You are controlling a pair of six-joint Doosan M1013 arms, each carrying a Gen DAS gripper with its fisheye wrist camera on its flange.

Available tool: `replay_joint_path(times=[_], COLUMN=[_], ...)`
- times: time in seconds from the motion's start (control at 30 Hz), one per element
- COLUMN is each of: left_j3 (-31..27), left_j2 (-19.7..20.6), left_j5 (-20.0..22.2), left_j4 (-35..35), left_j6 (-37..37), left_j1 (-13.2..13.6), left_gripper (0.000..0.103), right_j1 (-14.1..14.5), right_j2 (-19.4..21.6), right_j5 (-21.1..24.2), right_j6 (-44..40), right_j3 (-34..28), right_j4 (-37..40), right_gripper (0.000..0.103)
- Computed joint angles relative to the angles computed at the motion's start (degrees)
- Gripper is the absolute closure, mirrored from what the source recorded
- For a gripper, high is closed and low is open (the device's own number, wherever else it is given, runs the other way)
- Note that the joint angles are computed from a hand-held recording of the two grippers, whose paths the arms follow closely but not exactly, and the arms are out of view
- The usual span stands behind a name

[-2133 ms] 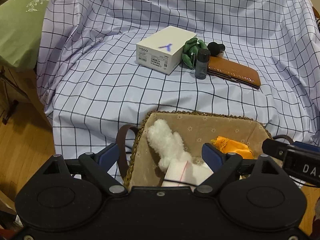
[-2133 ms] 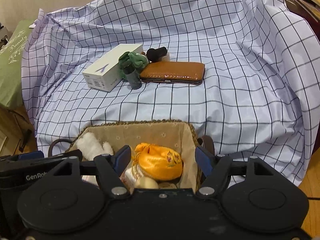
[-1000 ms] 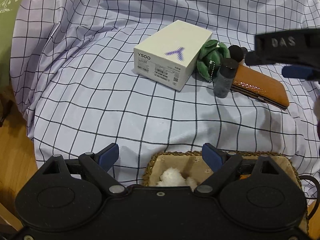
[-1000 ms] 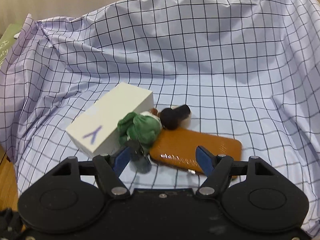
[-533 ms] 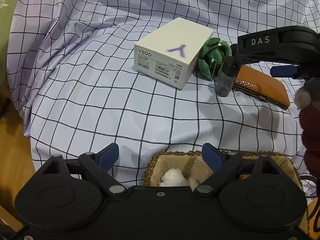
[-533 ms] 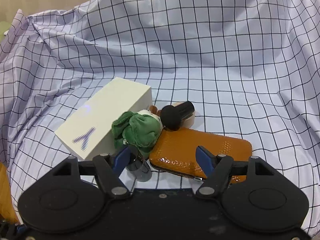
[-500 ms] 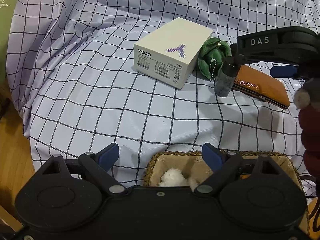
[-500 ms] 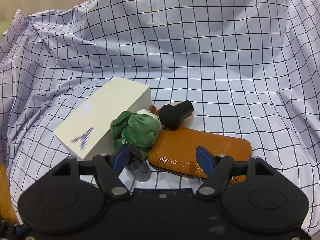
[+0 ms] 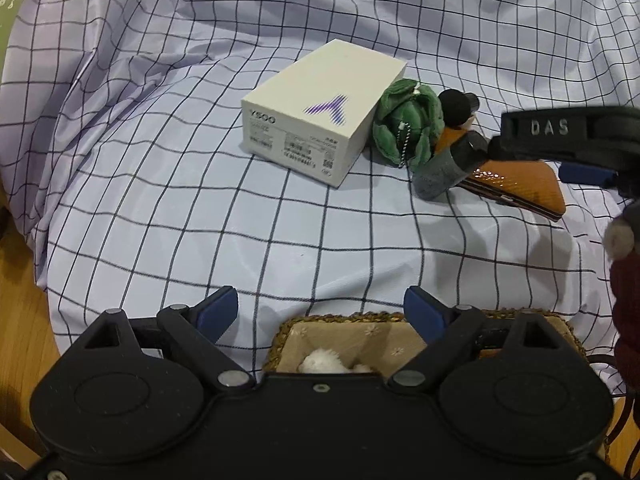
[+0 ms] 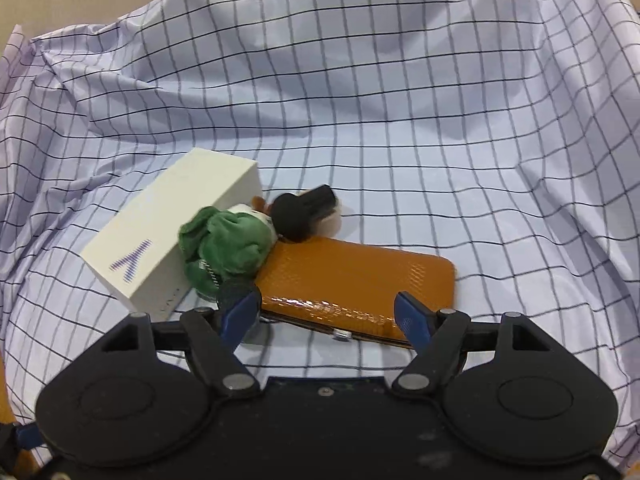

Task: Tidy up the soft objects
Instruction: 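Reach the left tool to the dark bottle beside the brown wallet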

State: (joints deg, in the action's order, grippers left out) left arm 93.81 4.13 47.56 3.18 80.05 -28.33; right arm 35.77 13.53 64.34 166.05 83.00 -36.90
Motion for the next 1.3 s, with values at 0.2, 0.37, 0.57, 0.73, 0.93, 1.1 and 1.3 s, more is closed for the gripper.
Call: replay_joint_path(times=[0.2,0.37,0.57,0.73,0.93,1.1,1.3], left_j3=[-0.7,-1.3,-2.3,-3.2,-4.6,-6.4,-7.1], left_j2=[0.6,0.9,1.7,2.5,3.6,5.1,6.1], left_j5=[0.5,0.7,1.5,1.4,0.1,0.4,-1.1], left_j4=[-1.0,-1.9,-2.8,-2.8,-4.0,-7.6,-9.2], left_j6=[1.5,2.8,3.9,4.7,8.0,11.3,14.5], left_j1=[-0.5,-0.9,-1.4,-2.2,-2.9,-3.0,-3.7], left_gripper=[0.016,0.016,0.016,0.016,0.016,0.016,0.016], right_j1=[-0.3,-0.7,-1.1,-1.3,-1.5,-1.4,-1.5], right_j2=[-0.7,-1.2,-2.1,-3.2,-4.6,-5.7,-6.7], right_j5=[0.8,1.1,0.5,-0.2,-0.6,-0.9,-1.2], right_j6=[0.9,1.6,3.0,5.0,7.3,9.3,11.0], right_j3=[1.1,1.9,3.3,4.7,6.4,7.7,9.1], right_j4=[0.6,1.5,1.6,1.4,0.8,0.1,-0.4], right_gripper=[0.028,0.028,0.028,0.028,0.028,0.028,0.028])
